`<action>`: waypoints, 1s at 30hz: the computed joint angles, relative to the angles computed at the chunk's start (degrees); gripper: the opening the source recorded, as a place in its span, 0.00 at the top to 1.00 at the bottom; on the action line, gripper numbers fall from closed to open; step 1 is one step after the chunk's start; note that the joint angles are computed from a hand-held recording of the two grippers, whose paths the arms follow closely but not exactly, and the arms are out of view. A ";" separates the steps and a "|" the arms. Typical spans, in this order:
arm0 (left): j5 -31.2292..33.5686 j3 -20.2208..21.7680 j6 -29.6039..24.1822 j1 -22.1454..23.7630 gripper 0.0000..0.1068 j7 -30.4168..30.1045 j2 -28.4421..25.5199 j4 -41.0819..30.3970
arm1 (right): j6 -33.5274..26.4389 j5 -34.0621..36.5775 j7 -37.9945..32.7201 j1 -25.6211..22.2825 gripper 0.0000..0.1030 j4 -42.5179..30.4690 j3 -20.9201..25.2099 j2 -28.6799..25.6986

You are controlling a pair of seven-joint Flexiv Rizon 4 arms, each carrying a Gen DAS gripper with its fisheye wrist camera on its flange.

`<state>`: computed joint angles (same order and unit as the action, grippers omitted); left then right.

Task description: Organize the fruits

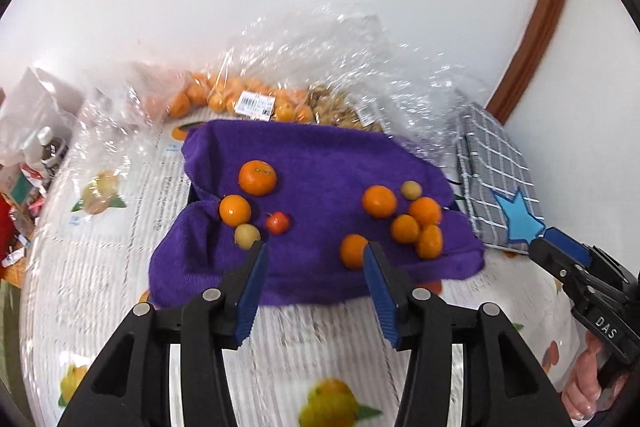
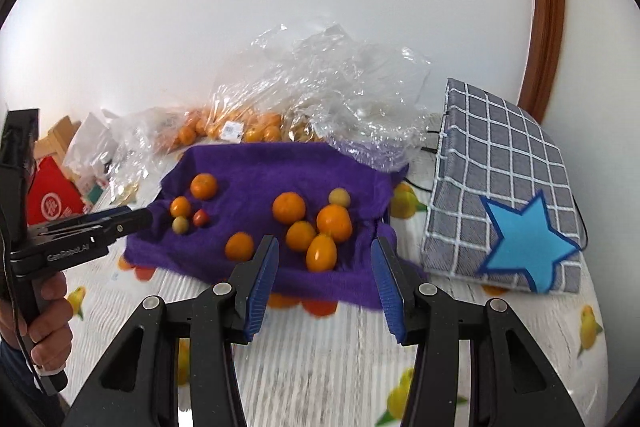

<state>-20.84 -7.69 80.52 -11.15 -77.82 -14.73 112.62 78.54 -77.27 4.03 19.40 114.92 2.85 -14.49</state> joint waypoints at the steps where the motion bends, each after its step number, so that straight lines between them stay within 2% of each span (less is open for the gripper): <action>1: 0.73 0.51 0.65 -0.57 0.55 -0.73 0.89 0.92 | -0.84 -0.21 0.39 0.14 0.54 1.08 0.27 1.20; 3: 3.03 1.99 1.99 -2.00 0.53 -3.03 3.19 3.08 | -2.20 -3.17 3.98 -0.01 0.48 2.91 0.61 3.53; 5: 5.49 3.20 2.92 -3.07 0.48 -5.58 4.47 4.08 | -2.94 -5.85 7.39 -0.83 0.24 4.69 1.51 5.83; 8: 11.89 5.90 5.39 -5.13 0.38 -11.53 6.97 6.09 | -4.80 -8.79 9.45 -2.06 0.14 7.05 3.48 8.91; 11: 22.37 9.12 5.32 -7.12 0.31 -20.35 9.07 6.16 | -7.83 -9.95 10.84 -2.62 0.08 9.51 5.43 12.04; 13: 26.05 8.97 5.14 -6.75 0.28 -23.57 10.40 6.55 | -9.58 -6.84 8.93 -2.53 0.08 10.93 6.78 13.59; 17: 22.37 5.82 6.81 -4.80 0.27 -20.95 12.62 9.47 | -11.66 -5.62 9.57 -2.53 0.08 13.29 8.17 16.46; 19: 24.72 5.65 7.07 -4.41 0.27 -23.07 13.60 9.87 | -11.21 -6.30 10.83 -2.94 0.08 14.14 8.32 17.40; 23: 34.07 5.10 5.14 -2.93 0.26 -31.13 15.35 8.58 | -12.71 -6.46 11.89 -3.10 0.08 15.59 9.37 19.61; 26: 37.18 4.29 4.67 -1.85 0.24 -34.06 16.19 8.33 | -13.03 -6.21 12.11 -3.10 0.08 15.99 9.76 20.42; 30: 37.09 3.66 4.66 -1.21 0.24 -34.53 16.78 8.88 | -15.19 -4.69 11.40 -2.47 0.08 15.91 10.66 20.64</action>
